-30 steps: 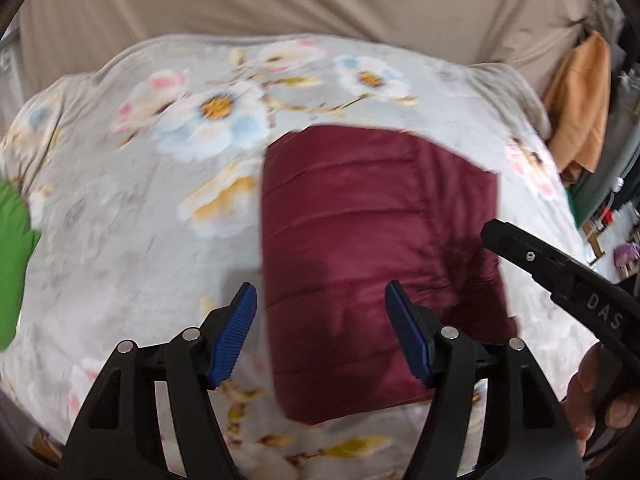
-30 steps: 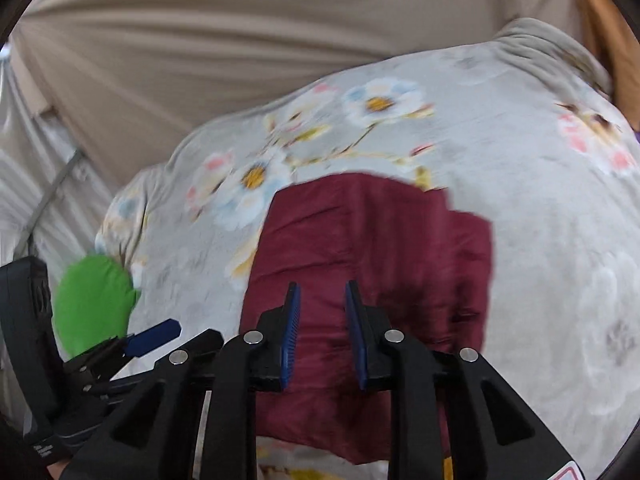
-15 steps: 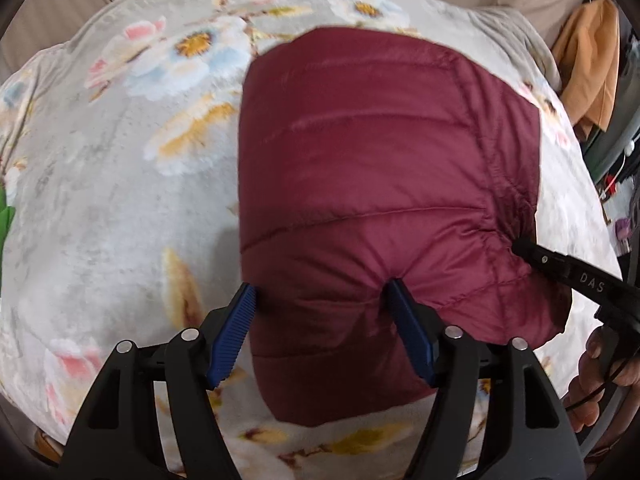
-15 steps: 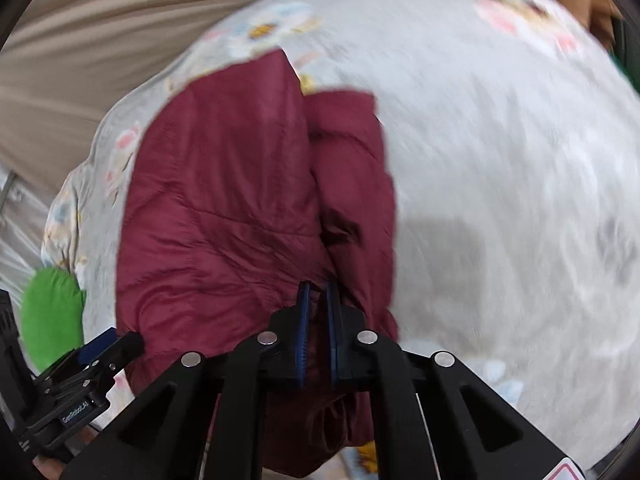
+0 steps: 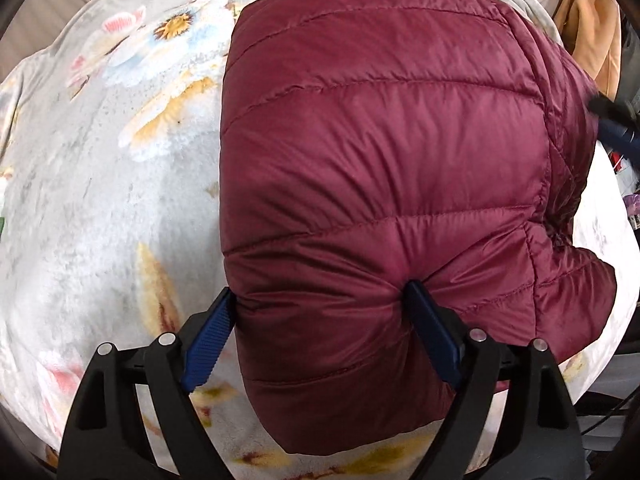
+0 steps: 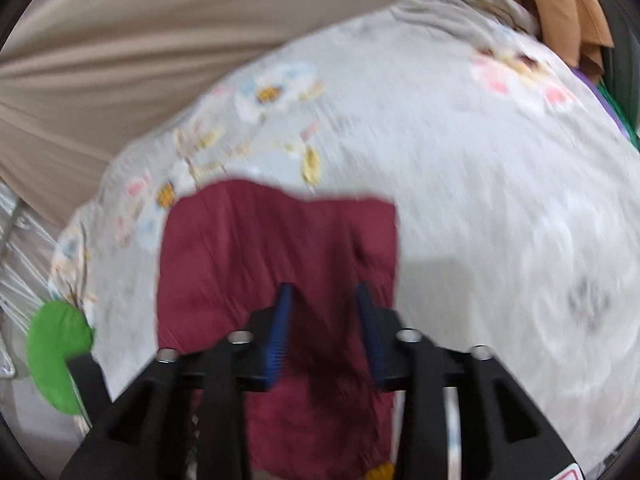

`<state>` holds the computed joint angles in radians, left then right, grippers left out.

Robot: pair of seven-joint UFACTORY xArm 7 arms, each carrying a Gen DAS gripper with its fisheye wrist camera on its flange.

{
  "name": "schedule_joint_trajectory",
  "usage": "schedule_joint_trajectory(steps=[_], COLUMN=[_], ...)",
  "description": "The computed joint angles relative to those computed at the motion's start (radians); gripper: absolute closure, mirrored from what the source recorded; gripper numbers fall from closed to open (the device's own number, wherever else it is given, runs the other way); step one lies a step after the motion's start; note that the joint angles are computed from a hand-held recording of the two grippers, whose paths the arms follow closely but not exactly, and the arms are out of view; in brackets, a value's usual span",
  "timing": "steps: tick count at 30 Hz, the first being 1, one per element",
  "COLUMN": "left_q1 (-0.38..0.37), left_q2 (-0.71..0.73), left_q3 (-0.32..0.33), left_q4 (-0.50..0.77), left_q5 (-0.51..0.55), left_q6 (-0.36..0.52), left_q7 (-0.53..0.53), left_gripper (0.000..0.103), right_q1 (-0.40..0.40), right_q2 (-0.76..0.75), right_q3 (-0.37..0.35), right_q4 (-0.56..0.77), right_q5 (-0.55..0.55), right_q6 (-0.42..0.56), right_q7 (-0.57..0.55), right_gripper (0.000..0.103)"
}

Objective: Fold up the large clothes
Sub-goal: 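Lower the folded jacket onto the bedspread and open both tools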

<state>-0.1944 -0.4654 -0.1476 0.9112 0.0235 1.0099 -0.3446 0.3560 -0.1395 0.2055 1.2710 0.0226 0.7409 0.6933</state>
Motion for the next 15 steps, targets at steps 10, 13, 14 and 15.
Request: schedule_joint_trajectory(steps=[10, 13, 14, 15], left_q1=[0.002, -0.004, -0.001, 0.001], left_q2=[-0.002, -0.004, -0.001, 0.004], left_q3=[0.012, 0.020, 0.018, 0.016], left_q4=[-0.014, -0.028, -0.028, -0.024], left_q5=[-0.020, -0.040, -0.038, -0.036], left_q6=[-0.019, -0.038, -0.038, -0.036], left_q7=[0.004, 0.016, 0.014, 0.010], left_gripper=[0.015, 0.012, 0.012, 0.012], right_q1=[0.018, 0.003, 0.000, -0.003], right_q2=[0.195, 0.258, 0.262, 0.264], right_q3=[-0.021, -0.029, -0.032, -0.033], right_q4=[0.144, 0.115, 0.099, 0.094], right_q5=[-0.131, -0.015, 0.012, 0.036], right_q6=[-0.002, -0.002, -0.020, -0.026], right_q7=[0.043, -0.008, -0.015, -0.023], right_gripper=[0.101, 0.103, 0.103, 0.103])
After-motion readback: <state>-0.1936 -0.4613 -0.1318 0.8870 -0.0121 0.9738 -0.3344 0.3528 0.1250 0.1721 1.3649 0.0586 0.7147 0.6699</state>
